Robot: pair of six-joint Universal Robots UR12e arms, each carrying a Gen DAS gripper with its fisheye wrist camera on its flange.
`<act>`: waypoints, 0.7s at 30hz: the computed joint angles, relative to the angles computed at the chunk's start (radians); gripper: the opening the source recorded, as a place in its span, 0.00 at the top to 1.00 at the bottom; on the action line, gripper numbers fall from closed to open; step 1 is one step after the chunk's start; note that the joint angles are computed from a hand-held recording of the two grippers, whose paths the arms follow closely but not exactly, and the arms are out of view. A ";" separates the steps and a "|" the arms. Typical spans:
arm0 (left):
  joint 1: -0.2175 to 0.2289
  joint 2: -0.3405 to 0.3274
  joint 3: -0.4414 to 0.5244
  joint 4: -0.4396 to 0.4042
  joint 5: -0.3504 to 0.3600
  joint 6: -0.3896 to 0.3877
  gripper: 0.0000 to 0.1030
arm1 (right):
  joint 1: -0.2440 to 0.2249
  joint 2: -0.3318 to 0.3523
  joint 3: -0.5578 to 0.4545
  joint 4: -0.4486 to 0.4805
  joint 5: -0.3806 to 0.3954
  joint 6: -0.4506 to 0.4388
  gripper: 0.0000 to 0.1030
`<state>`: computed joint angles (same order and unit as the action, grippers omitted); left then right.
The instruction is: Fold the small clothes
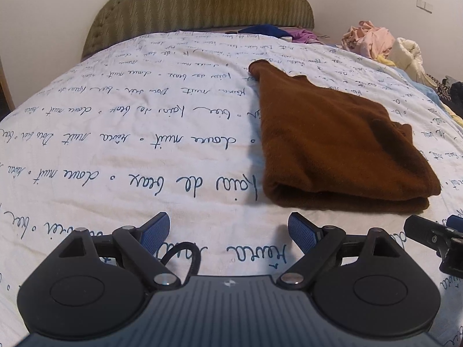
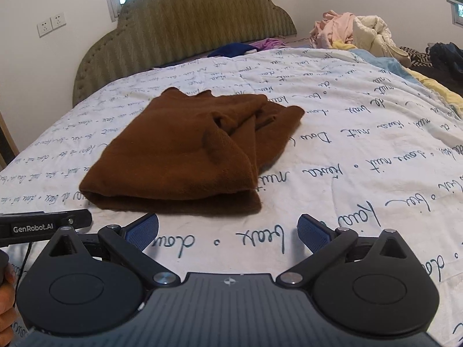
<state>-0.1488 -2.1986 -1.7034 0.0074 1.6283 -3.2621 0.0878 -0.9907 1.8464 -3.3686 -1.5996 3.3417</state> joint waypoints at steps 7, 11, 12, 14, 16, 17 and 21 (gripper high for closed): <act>-0.013 -0.018 0.002 0.031 0.032 0.029 0.06 | 0.004 0.020 -0.015 0.000 -0.031 -0.011 0.00; -0.020 -0.030 -0.001 0.069 0.051 0.052 0.02 | 0.015 0.034 -0.020 -0.007 -0.073 -0.052 0.00; -0.022 -0.033 -0.002 0.078 0.054 0.057 0.02 | 0.017 0.036 -0.021 -0.007 -0.078 -0.061 0.00; -0.024 -0.038 -0.003 0.093 0.059 0.067 0.01 | 0.019 0.040 -0.022 -0.009 -0.085 -0.068 0.00; -0.025 -0.040 -0.006 0.106 0.061 0.070 0.00 | 0.019 0.041 -0.023 -0.011 -0.087 -0.067 0.00; -0.024 -0.041 -0.006 0.110 0.060 0.071 0.00 | 0.018 0.042 -0.023 -0.011 -0.086 -0.066 0.00; -0.024 -0.042 -0.008 0.114 0.057 0.067 0.00 | 0.019 0.044 -0.024 -0.006 -0.090 -0.067 0.00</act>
<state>-0.1724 -2.2408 -1.7116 0.1219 1.6851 -3.1951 0.1064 -0.9472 1.8225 -3.3743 -1.6891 3.2750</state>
